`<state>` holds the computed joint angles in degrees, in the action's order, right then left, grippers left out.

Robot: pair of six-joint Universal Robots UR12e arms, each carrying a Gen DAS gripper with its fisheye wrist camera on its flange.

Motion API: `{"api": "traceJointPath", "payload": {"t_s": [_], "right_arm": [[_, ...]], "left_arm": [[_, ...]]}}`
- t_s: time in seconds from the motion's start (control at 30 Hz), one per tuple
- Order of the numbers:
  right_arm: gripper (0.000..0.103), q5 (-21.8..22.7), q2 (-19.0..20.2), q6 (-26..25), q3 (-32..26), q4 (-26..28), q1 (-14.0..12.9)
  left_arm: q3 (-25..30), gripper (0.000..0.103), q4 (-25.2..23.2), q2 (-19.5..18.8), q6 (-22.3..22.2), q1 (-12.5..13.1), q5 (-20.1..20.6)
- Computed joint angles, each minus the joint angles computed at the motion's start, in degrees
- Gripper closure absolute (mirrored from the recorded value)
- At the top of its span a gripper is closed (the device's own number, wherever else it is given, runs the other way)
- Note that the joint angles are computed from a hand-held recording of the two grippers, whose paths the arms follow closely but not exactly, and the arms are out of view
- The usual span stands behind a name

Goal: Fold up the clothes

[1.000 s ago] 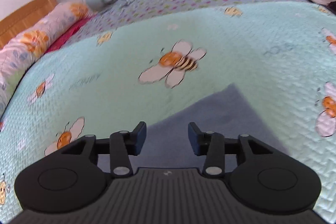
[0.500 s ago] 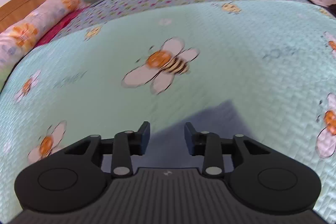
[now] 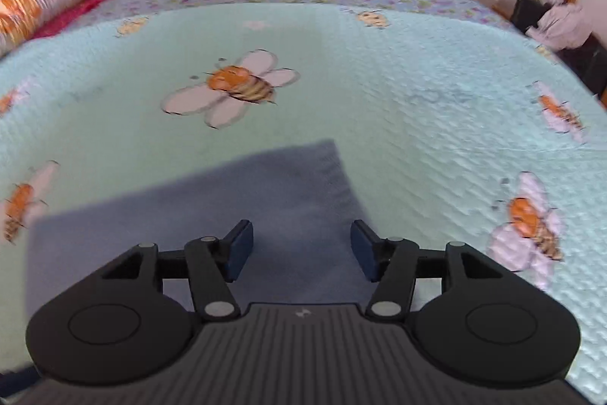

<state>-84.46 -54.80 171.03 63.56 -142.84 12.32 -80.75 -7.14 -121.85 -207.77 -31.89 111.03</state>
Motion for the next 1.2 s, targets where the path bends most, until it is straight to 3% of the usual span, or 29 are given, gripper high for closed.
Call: {"api": "traceJointPath", "payload": {"t_s": [0.1, 0.17, 0.3, 0.37, 0.4, 0.5, 0.57, 0.63, 0.8, 1.03, 1.2], "right_arm": [[0.045, 6.1, -3.4, 5.1, 5.2, -4.0, -1.7], [0.045, 8.6, -5.4, 2.4, 8.1, -3.7, -1.8], [0.045, 6.5, -7.3, 0.4, 12.3, -6.4, -1.9], [0.045, 5.3, -8.1, -0.5, 14.3, -7.9, -2.0], [0.045, 6.1, -8.9, 1.4, 15.6, -9.7, -2.4], [0.045, 12.6, -11.3, -0.5, 19.7, -14.5, -3.1], [0.043, 14.1, -12.6, -4.8, 22.0, -17.4, -2.7], [0.042, 17.1, -13.3, -4.7, 22.8, -16.2, -3.0], [0.042, 34.2, -14.5, 8.7, 25.2, -10.1, -7.6], [0.042, 55.0, -12.4, 26.4, 27.6, -12.0, -10.8], [0.041, 57.9, -10.4, 29.0, 25.8, -8.9, -9.3]], "left_arm": [[-0.2, 0.02, 2.5, -0.1, -0.7, -0.3, 1.6], [-0.1, 0.02, 3.5, -0.3, 0.3, -0.6, 3.1], [-0.8, 0.021, 2.4, 0.6, -0.2, -1.2, 3.2], [-1.0, 0.02, 3.0, 1.0, 2.5, -1.9, 2.4], [-1.0, 0.02, 3.2, 1.2, 4.1, -2.2, 1.9], [-0.1, 0.02, -0.9, 1.1, 6.5, -3.0, 0.1], [0.5, 0.02, -5.4, 0.9, 5.2, -3.3, -1.0], [0.6, 0.023, -9.4, 1.3, 3.0, -3.3, -2.9], [-1.8, 0.023, -9.8, 3.5, 0.1, -4.6, 2.0], [-4.9, 0.022, -12.5, 7.1, -10.7, -5.3, 8.7], [-5.8, 0.022, -15.1, 8.3, -16.1, -5.5, 9.7]]}}
